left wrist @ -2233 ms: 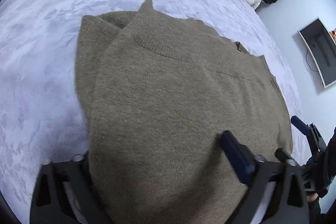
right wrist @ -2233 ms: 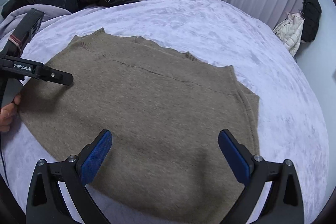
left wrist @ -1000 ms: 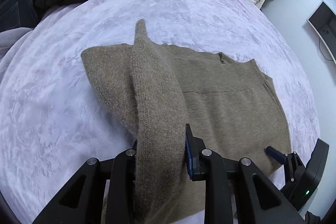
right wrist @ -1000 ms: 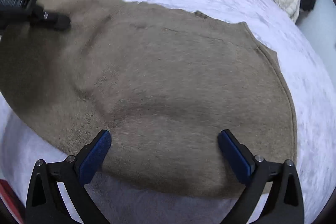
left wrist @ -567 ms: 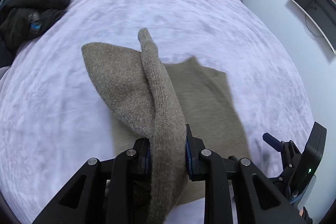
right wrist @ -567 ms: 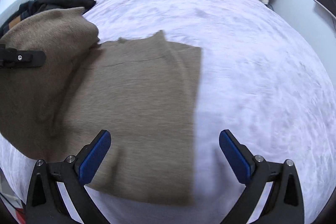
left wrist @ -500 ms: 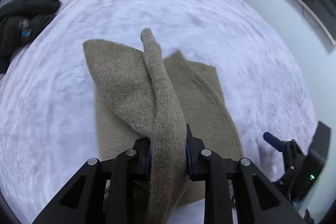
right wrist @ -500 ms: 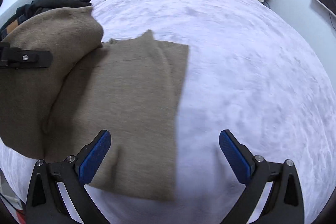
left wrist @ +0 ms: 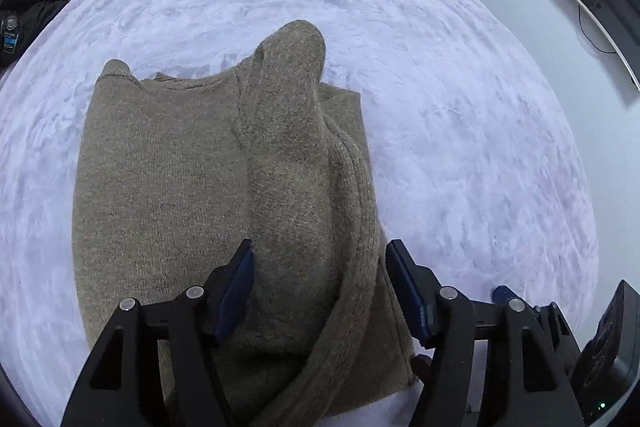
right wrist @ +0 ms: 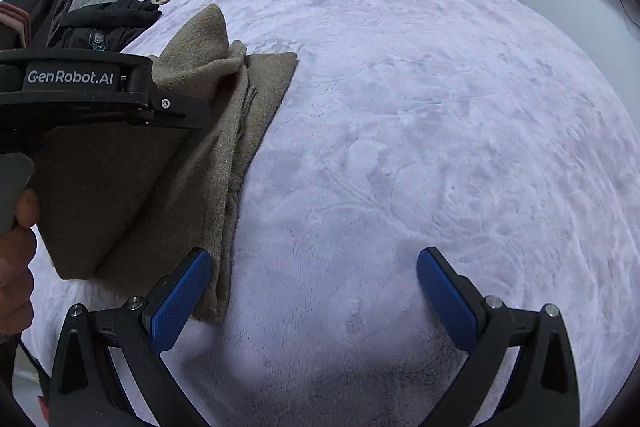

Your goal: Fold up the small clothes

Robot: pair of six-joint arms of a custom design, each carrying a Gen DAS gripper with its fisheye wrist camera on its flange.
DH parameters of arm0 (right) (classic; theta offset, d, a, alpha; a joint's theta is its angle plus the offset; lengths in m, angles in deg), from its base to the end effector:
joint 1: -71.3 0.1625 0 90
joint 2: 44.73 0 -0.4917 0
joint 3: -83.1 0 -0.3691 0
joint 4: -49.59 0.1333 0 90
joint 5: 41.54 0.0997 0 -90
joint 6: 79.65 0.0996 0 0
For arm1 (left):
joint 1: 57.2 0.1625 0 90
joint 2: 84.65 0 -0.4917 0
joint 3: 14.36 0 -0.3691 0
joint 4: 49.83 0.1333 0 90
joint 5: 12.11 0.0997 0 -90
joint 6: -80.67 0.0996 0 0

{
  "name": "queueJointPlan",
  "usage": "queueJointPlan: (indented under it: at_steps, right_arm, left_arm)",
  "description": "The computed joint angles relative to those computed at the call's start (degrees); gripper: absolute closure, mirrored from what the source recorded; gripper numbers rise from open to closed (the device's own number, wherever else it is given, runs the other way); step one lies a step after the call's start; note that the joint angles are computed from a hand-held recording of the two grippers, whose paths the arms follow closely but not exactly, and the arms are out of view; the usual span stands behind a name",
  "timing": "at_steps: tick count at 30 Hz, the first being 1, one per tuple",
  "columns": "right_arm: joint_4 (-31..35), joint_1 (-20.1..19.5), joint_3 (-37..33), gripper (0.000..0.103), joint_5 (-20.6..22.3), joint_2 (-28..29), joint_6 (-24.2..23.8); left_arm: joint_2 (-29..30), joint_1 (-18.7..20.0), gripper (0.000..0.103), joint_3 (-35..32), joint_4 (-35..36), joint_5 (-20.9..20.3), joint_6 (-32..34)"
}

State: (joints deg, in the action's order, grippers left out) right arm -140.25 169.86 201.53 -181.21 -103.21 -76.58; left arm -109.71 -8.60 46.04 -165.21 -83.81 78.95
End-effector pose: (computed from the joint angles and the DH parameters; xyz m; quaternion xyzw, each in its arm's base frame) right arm 0.1400 -0.5449 0.2766 -0.1023 -0.8590 0.3480 0.3614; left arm -0.4243 -0.7302 0.0469 0.3468 0.9205 0.0215 0.1788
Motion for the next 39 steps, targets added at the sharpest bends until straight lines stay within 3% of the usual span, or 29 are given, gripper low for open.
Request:
queueJointPlan:
  at_steps: [4,5,6,8,12,16,23,25,27,28,29,32,34,36,39]
  right_arm:
    - [-3.66,0.59,1.97,0.001,2.63,-0.83,-1.94]
    - [-3.91,0.73,2.0,0.001,3.23,-0.87,-2.36]
    - [-4.19,0.87,2.12,0.001,4.11,-0.96,-2.82]
    - [-4.01,1.12,2.18,0.001,6.19,-1.08,-3.2]
    - [-3.39,0.85,3.08,0.001,13.19,-1.85,-2.77]
    - [-5.2,1.63,4.3,0.001,15.83,-2.61,-2.9]
    - [-6.11,5.48,-0.79,0.001,16.08,-0.17,-10.35]
    - [-1.76,5.45,-4.57,0.002,15.05,1.62,-9.58]
    - [6.85,4.16,-7.5,0.026,17.42,1.81,-6.13]
    - [11.98,3.28,-8.86,0.063,18.31,1.84,-4.01]
    - [14.72,2.59,-9.3,0.081,18.43,1.8,-2.47]
    - [10.86,-0.25,-5.87,0.085,19.44,0.78,0.19]
    - [8.67,-2.69,-3.27,0.085,23.17,-0.58,2.66]
    - [5.91,-3.92,-1.48,0.085,26.73,-1.31,2.82]
    - [5.39,-3.05,-1.36,0.078,26.54,-2.04,2.88]
  left_arm:
    - [-2.71,1.4,0.036,-0.8,1.17,-9.58,-0.14]
    - [-3.43,1.68,0.032,-0.89,1.26,-11.32,0.25]
    - [-4.32,1.67,0.013,-0.26,0.24,-11.25,0.8]
    - [-6.57,1.49,0.001,3.43,-5.24,-7.89,2.12]
    - [-8.72,2.65,0.001,7.54,-7.31,-2.04,2.27]
    - [-11.01,3.05,0.001,14.55,-14.48,8.23,5.01]
    - [-13.44,4.91,0.001,18.34,-17.47,7.96,8.01]
    - [-13.7,5.02,0.001,19.38,-17.99,9.3,9.03]
    - [-14.2,5.63,0.001,19.94,-17.23,8.66,9.84]
    - [-14.39,5.92,0.001,20.17,-16.96,8.33,10.16]
    - [-14.55,6.13,0.001,20.5,-16.6,8.26,10.23]
    - [-13.87,7.08,0.001,20.4,-13.28,9.02,10.64]
    - [-13.77,7.67,0.001,20.37,-12.11,8.18,10.25]
    - [-14.65,7.42,0.001,21.38,-13.81,7.87,10.67]
    - [-15.89,6.34,0.001,22.39,-17.53,6.29,13.22]
